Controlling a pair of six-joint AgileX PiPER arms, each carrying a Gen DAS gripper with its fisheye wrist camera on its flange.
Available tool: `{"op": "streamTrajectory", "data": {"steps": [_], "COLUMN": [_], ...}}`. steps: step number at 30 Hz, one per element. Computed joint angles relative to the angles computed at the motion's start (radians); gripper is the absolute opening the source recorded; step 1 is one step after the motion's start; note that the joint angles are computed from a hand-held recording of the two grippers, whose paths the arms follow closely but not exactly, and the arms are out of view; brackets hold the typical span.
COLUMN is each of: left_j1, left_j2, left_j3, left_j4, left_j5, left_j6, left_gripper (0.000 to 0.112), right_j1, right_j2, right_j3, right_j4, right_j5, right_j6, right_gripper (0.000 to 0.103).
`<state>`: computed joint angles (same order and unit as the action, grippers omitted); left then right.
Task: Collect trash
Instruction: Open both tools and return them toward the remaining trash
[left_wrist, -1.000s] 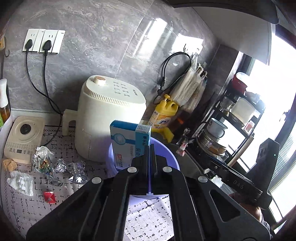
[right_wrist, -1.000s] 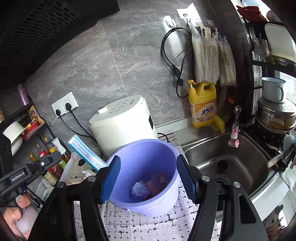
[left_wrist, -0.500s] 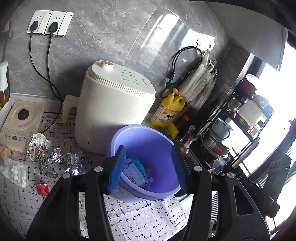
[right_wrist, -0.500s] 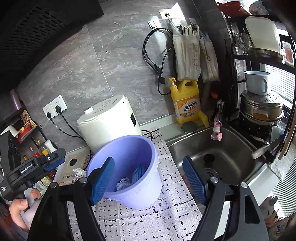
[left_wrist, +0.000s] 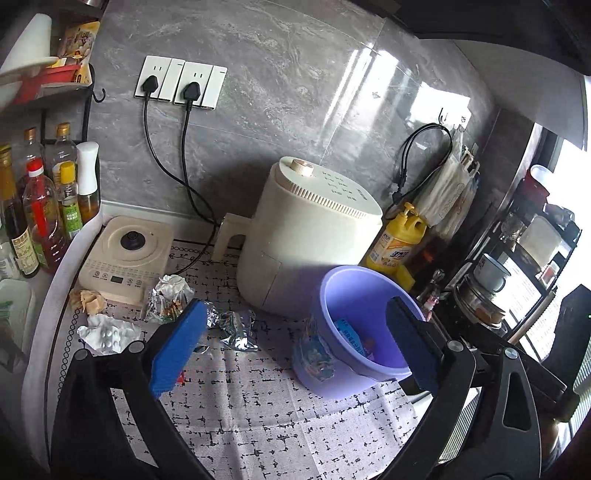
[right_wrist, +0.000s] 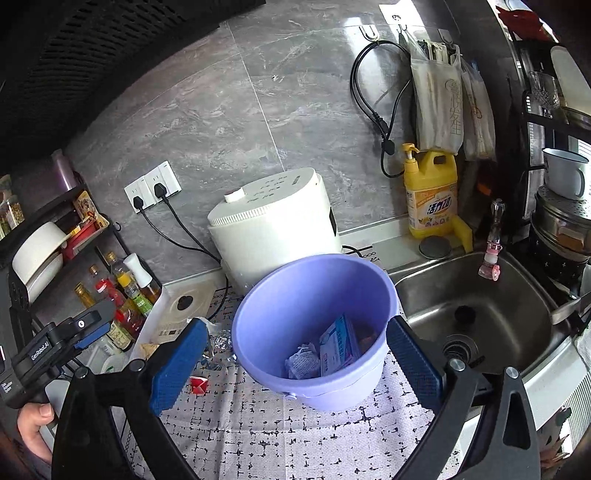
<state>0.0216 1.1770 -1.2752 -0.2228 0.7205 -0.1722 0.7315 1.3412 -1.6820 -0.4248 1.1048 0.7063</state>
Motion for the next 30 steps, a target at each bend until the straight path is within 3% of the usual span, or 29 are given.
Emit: {"op": "streamTrajectory", "data": {"steps": [9,19,27,30], "left_j1": [0.197,0.561,0.711,0.711], "left_j2": [-0.094,-0.145,-0.084,0.002], "left_j3": [0.068,0.167,0.227,0.212], "left_j4": [-0.04,-0.299,-0.437,-0.467], "left_j5": [0.061,0.154,0.148,0.137], "left_j6": [0.081,0.382,0.613,0.656], "left_gripper": [0.097,0.097,0.096,0.086], "right_j1": [0.087,0.213,0.219,0.219], "right_j2": [0.102,0.235,0.383,0.449], "right_j3": [-0.032,-0.123,-0.239,-0.296], "right_j4": [0.04,0.018,0.089,0.108], "right_j5": [-0.066,-0.082,-0.076,-0.067], "right_j6": [-0.019,-0.039,-0.099,-0.121], "right_gripper": [0.095,0.095,0.095,0.091]}}
